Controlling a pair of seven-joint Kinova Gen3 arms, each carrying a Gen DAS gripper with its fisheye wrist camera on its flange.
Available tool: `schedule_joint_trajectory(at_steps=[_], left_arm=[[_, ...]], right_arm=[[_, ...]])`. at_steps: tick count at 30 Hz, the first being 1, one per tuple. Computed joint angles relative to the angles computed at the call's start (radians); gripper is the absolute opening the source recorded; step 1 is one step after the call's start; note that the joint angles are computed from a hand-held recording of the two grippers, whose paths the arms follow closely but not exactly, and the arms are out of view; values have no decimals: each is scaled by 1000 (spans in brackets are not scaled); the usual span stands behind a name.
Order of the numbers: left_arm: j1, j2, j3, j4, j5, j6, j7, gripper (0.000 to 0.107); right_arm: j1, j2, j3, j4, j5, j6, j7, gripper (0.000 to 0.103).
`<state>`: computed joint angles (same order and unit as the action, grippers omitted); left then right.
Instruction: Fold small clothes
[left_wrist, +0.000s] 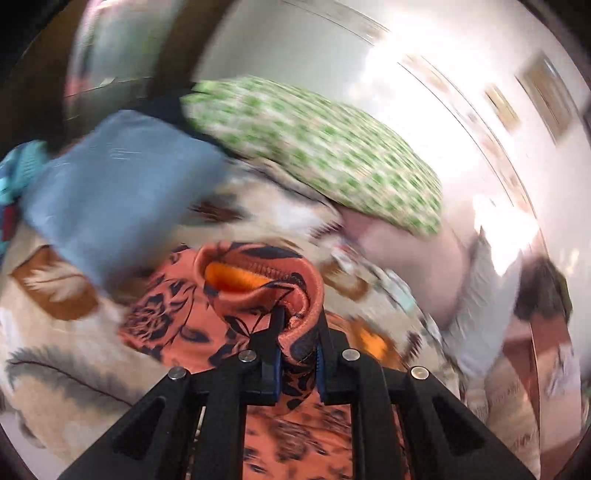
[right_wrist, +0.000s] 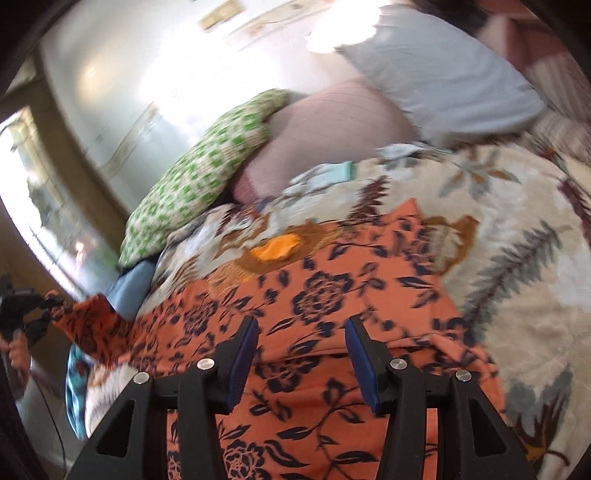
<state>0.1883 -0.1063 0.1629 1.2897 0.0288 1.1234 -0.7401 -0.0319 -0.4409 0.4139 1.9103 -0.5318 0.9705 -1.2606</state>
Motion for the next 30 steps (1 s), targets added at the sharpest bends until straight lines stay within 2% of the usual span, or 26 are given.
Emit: schedule_joint_trajectory(at_steps=[2, 4, 6, 8, 10, 12, 15, 16, 19, 21, 24, 26, 28, 30], left_arm=[[90, 92, 56, -93, -44, 2, 46, 14], [182, 185, 87, -169, -56, -30, 35, 14], [275, 277, 100, -253, -41, -29, 1, 15], [360, 370, 77, -346, 20, 6, -60, 18], [387, 442, 101, -424, 47, 50, -96, 30], [383, 441, 144, -430, 9, 48, -114, 33], [358, 355, 150, -317, -74, -38, -85, 64], [353, 317, 139, -270, -93, -63, -54, 66], [428, 216, 19, -131, -206, -103, 39, 68], [494, 173, -71, -39, -284, -86, 81, 69], [502, 118, -140, 100, -296, -76, 151, 68], [456, 73, -139, 193, -296, -88, 197, 68], [386, 40, -89, 285, -350, -129, 277, 68], [353, 26, -74, 350, -373, -180, 339, 68]], right_arm=[[22, 22, 46, -19, -12, 25, -35, 53], [48, 43, 88, -38, -27, 44, -57, 53], [61, 67, 142, -56, -58, 67, -51, 53], [73, 87, 190, -72, -93, 92, -26, 53], [98, 95, 210, -82, -120, 100, -5, 57], [105, 101, 248, -86, -166, 113, 35, 64], [92, 133, 317, -102, -245, 177, 107, 71], [87, 150, 335, -109, -268, 207, 128, 72], [95, 177, 327, -112, -303, 265, 181, 72], [74, 210, 334, -123, -319, 314, 210, 72], [124, 257, 258, -152, -271, 317, 200, 72], [155, 331, 275, -173, -303, 381, 225, 71], [167, 420, 316, -196, -350, 462, 249, 72], [212, 476, 299, -199, -394, 512, 279, 72]])
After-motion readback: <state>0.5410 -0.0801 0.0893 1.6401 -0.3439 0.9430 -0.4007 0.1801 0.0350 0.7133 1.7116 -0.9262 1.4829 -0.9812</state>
